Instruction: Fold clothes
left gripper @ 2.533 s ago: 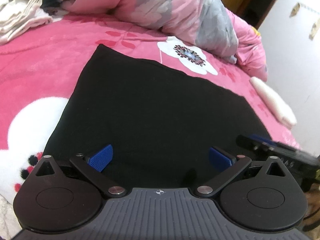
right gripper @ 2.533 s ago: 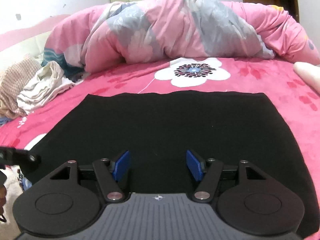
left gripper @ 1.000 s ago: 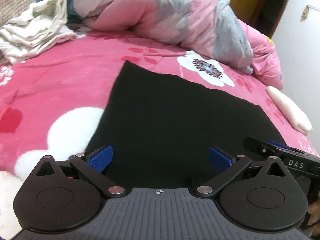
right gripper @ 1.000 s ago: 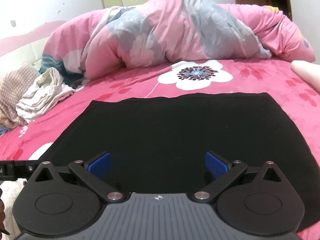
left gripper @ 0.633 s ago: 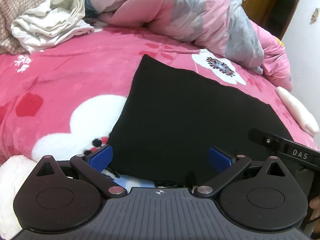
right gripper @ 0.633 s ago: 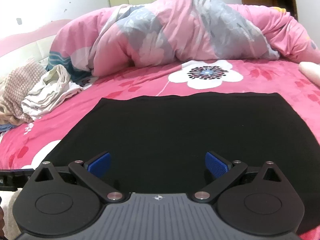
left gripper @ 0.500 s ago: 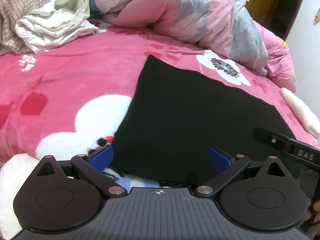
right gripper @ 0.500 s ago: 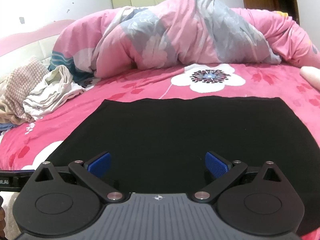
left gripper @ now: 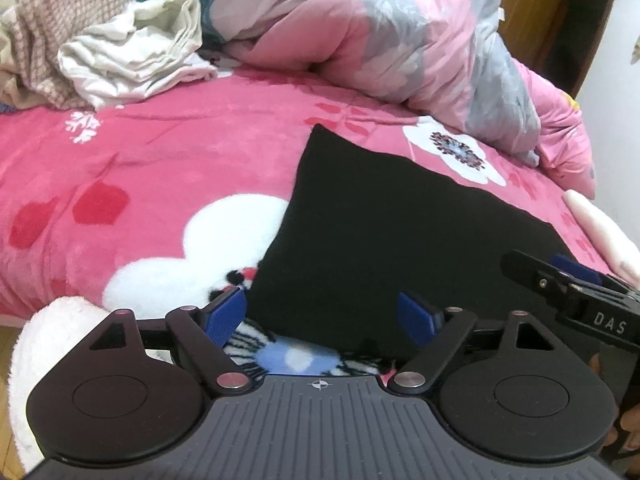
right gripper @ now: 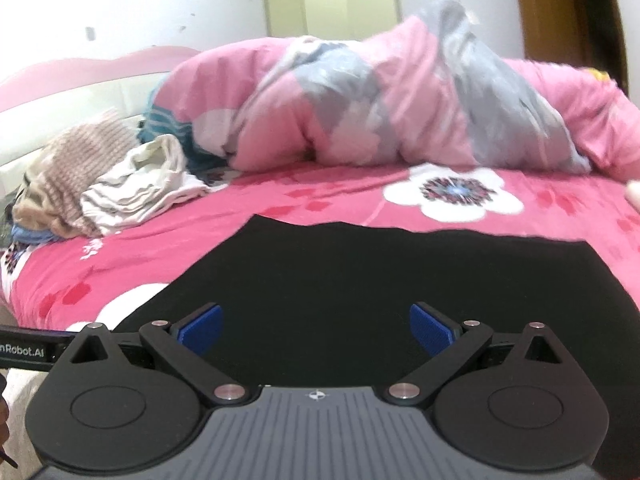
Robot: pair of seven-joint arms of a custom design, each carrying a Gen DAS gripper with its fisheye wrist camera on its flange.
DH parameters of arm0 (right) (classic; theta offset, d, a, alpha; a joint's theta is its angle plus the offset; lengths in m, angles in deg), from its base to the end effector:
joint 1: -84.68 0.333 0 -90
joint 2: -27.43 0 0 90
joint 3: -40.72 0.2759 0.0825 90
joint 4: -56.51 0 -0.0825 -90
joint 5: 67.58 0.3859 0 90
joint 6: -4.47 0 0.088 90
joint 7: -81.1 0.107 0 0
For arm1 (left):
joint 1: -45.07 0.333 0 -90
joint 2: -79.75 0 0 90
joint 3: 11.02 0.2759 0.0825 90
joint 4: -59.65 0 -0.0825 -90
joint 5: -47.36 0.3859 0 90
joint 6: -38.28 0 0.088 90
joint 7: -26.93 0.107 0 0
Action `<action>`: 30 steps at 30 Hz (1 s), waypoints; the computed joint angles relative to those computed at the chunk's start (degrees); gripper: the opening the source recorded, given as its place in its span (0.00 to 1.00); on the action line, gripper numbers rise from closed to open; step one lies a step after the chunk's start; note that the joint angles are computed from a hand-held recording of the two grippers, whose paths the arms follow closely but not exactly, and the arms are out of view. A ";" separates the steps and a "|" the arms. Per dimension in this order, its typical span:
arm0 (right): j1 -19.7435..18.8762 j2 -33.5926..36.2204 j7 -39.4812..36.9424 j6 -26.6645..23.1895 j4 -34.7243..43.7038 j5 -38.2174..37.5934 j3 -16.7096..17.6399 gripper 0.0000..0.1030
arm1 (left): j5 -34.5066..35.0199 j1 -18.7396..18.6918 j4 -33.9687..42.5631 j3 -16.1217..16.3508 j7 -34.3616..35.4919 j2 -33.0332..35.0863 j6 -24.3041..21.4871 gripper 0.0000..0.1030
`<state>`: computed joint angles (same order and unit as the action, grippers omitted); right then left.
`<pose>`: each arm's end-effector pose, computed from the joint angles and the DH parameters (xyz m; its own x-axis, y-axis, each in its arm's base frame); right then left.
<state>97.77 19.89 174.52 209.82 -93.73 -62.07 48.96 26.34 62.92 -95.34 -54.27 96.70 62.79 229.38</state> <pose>0.4515 0.1639 0.3886 0.2625 -0.9605 -0.0922 -0.4681 -0.0432 -0.8826 0.4279 -0.1554 0.3627 0.0969 -0.9518 0.2910 -0.6451 -0.2827 -0.7099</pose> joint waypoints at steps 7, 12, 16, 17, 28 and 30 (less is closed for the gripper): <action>0.07 1.46 -11.75 3.84 0.03 12.79 3.26 0.82 | 3.60 3.61 2.01 -1.64 -1.72 1.18 -2.09 0.79; 0.96 2.57 -12.96 2.10 1.05 14.23 1.35 0.75 | 7.36 9.29 3.72 -5.73 -4.70 1.88 -3.62 0.79; 1.52 4.89 -18.86 -0.99 3.03 20.44 1.64 0.66 | 10.77 13.29 4.86 -8.59 -7.74 2.55 -5.18 0.79; 1.85 5.50 -19.56 -2.10 3.54 21.50 1.27 0.65 | 11.67 14.23 5.11 -9.33 -8.54 2.51 -5.67 0.79; 6.57 7.55 -25.90 1.51 3.81 26.37 -1.26 0.66 | 21.70 19.79 7.64 -13.72 -16.56 0.79 -11.61 0.80; 6.91 7.69 -26.21 1.82 3.81 26.36 -1.55 0.66 | 23.58 20.41 8.10 -14.16 -17.91 0.71 -12.47 0.80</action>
<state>104.68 27.58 148.31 211.63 -89.92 -35.71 47.42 49.92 83.33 -87.23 -68.43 78.79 63.50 216.91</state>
